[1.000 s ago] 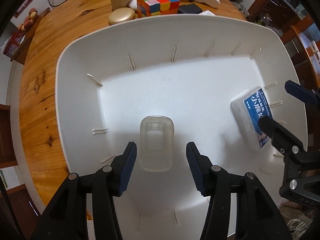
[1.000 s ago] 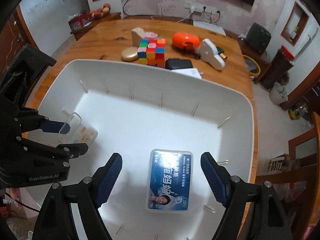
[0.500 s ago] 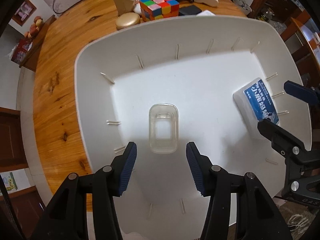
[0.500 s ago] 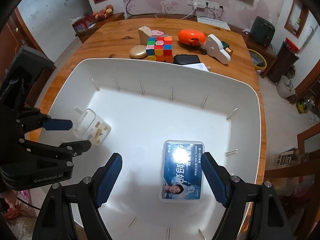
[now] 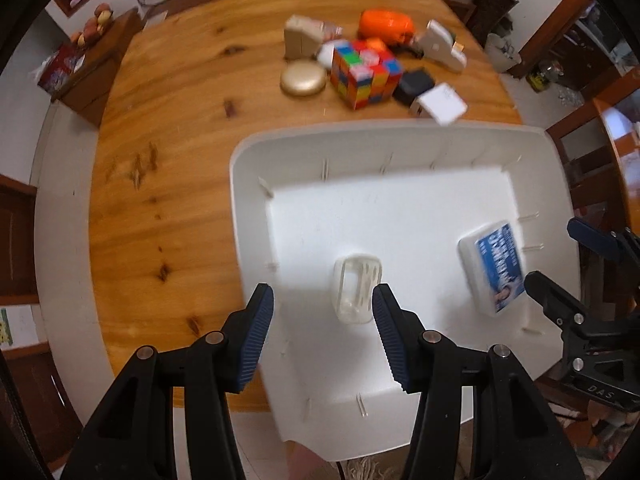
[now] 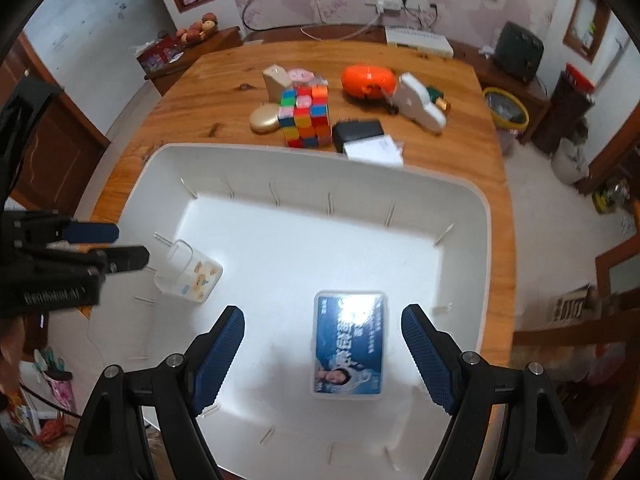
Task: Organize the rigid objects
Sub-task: 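Move both open tools back toward the remaining objects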
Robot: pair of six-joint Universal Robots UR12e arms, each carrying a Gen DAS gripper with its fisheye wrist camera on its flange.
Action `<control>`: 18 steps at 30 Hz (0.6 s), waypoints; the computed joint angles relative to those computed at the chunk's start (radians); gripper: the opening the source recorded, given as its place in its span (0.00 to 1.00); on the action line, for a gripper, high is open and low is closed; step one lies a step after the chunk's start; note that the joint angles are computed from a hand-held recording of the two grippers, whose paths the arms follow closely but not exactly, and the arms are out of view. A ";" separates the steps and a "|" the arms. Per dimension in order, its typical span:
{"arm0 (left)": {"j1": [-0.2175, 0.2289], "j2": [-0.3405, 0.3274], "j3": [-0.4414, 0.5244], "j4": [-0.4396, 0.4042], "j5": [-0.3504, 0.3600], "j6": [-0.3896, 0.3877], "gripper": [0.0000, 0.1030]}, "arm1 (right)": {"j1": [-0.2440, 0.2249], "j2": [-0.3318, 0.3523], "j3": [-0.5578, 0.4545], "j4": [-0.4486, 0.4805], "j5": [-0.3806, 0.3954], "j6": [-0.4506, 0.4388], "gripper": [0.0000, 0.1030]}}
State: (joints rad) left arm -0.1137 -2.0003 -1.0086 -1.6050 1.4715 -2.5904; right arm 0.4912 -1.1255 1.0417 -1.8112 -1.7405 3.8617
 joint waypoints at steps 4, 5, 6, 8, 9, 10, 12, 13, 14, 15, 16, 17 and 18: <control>-0.002 -0.030 0.088 -0.028 -0.046 0.017 0.60 | -0.011 0.002 -0.033 -0.008 -0.007 -0.047 0.79; -0.005 -0.041 0.116 -0.024 -0.060 0.016 0.62 | -0.016 0.005 -0.047 -0.005 -0.011 -0.060 0.79; -0.007 -0.052 0.138 -0.022 -0.069 0.014 0.64 | -0.021 0.010 -0.063 0.000 -0.017 -0.070 0.79; -0.014 -0.082 0.201 -0.029 -0.094 0.001 0.68 | -0.034 0.019 -0.095 0.008 -0.026 -0.089 0.79; -0.017 -0.096 0.229 -0.038 -0.104 -0.008 0.69 | -0.041 0.024 -0.110 0.013 -0.028 -0.097 0.79; -0.020 -0.114 0.263 -0.050 -0.115 -0.020 0.69 | -0.049 0.031 -0.127 0.024 -0.030 -0.105 0.79; -0.028 -0.170 0.365 -0.110 -0.137 -0.057 0.70 | -0.066 0.047 -0.163 0.049 -0.031 -0.119 0.79; -0.029 -0.200 0.420 -0.147 -0.155 -0.073 0.71 | -0.075 0.055 -0.180 0.062 -0.027 -0.123 0.79; -0.032 -0.242 0.496 -0.197 -0.177 -0.093 0.73 | -0.085 0.061 -0.191 0.071 -0.018 -0.124 0.79; -0.035 -0.272 0.548 -0.229 -0.184 -0.108 0.76 | -0.095 0.067 -0.199 0.075 -0.003 -0.126 0.79; -0.038 -0.300 0.597 -0.255 -0.190 -0.122 0.77 | -0.105 0.073 -0.207 0.080 0.013 -0.125 0.79; -0.043 -0.339 0.662 -0.286 -0.195 -0.141 0.77 | -0.116 0.080 -0.214 0.089 0.027 -0.122 0.79; -0.048 -0.362 0.698 -0.299 -0.192 -0.152 0.77 | -0.124 0.087 -0.221 0.097 0.038 -0.122 0.79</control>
State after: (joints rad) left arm -0.1616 -2.3624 -0.3111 -1.9038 1.2792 -2.7419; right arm 0.3672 -1.0386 0.8202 -1.7143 -1.7021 3.7401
